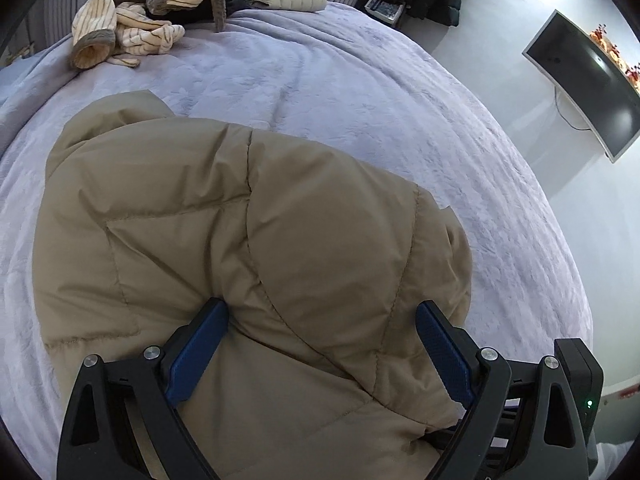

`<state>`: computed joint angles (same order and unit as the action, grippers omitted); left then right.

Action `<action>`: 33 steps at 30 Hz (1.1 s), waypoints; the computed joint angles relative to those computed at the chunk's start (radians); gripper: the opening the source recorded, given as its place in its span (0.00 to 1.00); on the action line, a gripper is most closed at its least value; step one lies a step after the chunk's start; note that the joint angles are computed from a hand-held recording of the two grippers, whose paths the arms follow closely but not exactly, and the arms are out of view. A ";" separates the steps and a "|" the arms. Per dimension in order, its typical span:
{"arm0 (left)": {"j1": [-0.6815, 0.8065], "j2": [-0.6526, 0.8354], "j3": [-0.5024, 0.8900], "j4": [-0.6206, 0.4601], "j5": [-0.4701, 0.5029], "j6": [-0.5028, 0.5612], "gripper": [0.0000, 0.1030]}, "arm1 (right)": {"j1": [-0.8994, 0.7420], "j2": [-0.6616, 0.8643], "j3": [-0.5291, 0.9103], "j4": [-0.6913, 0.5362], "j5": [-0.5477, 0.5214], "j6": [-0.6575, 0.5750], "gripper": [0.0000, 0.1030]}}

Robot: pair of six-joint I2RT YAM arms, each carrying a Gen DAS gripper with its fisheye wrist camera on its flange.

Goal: Fold large clothes
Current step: 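Lower the coat bundle onto the bed and open both tools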

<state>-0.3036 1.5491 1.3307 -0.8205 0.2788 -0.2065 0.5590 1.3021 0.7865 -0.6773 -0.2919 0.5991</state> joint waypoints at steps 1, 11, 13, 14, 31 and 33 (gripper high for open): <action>-0.004 0.000 0.012 -0.013 -0.008 -0.010 0.92 | -0.003 0.008 0.013 -0.009 -0.003 0.000 0.10; 0.006 -0.091 0.072 -0.144 -0.029 -0.075 0.92 | -0.020 0.056 0.169 -0.135 -0.011 -0.002 0.14; 0.006 -0.118 0.076 -0.181 -0.044 -0.077 0.92 | -0.027 0.047 0.188 -0.164 -0.012 -0.002 0.14; 0.005 -0.128 0.078 -0.197 -0.051 -0.078 0.92 | -0.027 0.036 0.190 -0.176 -0.011 0.001 0.14; 0.082 -0.459 -0.022 -0.500 -0.075 -0.108 0.92 | 0.080 -0.070 0.295 -0.367 0.052 0.097 0.14; 0.104 -0.512 -0.034 -0.549 -0.072 -0.100 0.92 | 0.110 -0.078 0.319 -0.392 0.065 0.118 0.14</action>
<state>-0.1993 1.0367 1.2964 -1.3693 0.2069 -0.3068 0.6688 1.2237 1.1059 -1.0697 -0.2267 0.7172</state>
